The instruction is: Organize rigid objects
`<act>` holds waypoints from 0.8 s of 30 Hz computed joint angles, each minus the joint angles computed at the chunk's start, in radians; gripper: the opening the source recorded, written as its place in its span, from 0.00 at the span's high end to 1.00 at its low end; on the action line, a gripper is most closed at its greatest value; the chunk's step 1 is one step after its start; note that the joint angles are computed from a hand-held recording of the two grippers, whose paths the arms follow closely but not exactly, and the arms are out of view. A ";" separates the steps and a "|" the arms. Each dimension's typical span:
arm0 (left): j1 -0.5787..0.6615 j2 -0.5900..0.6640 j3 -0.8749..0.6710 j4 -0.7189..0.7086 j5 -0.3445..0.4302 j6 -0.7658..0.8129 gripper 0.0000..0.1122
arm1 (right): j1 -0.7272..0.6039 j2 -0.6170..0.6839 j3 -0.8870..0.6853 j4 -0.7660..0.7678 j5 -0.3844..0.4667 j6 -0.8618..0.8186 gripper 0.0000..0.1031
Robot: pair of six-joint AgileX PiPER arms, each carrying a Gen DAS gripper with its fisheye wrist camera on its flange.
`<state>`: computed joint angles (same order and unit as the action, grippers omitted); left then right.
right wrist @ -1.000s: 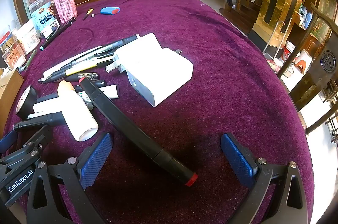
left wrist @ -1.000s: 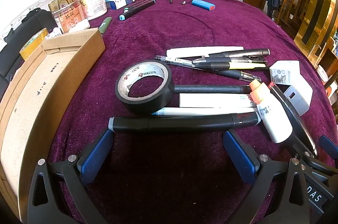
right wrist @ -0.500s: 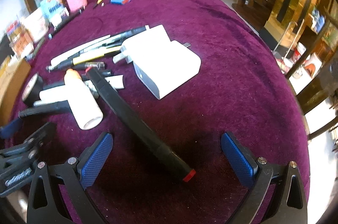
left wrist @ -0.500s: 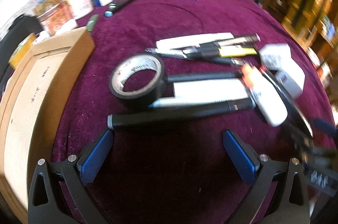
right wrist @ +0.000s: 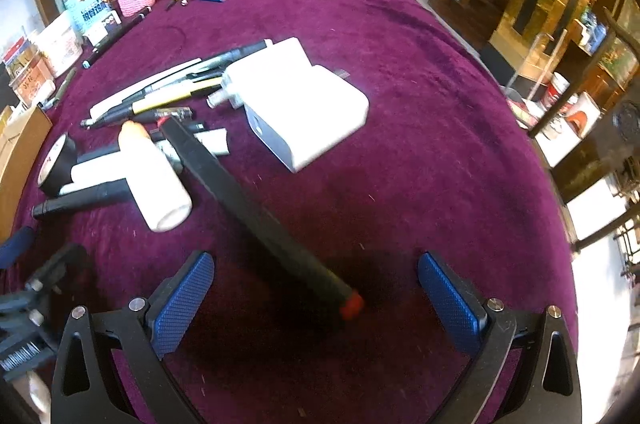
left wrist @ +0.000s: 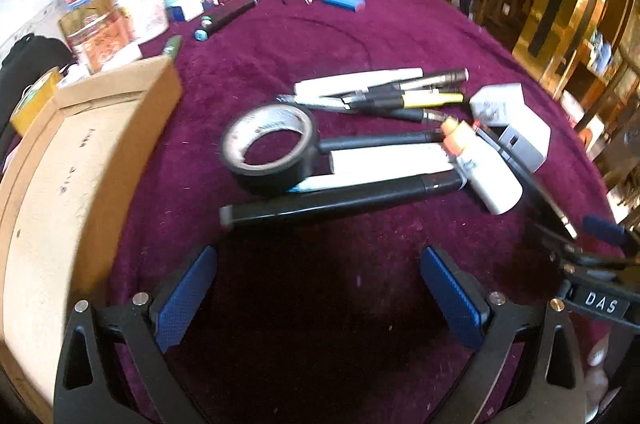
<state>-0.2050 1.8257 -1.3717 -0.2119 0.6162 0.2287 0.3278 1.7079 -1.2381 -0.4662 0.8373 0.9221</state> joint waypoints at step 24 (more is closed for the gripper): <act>0.066 0.066 -0.206 -0.061 0.083 0.249 0.61 | -0.067 -0.174 0.248 -0.587 -0.342 0.721 0.03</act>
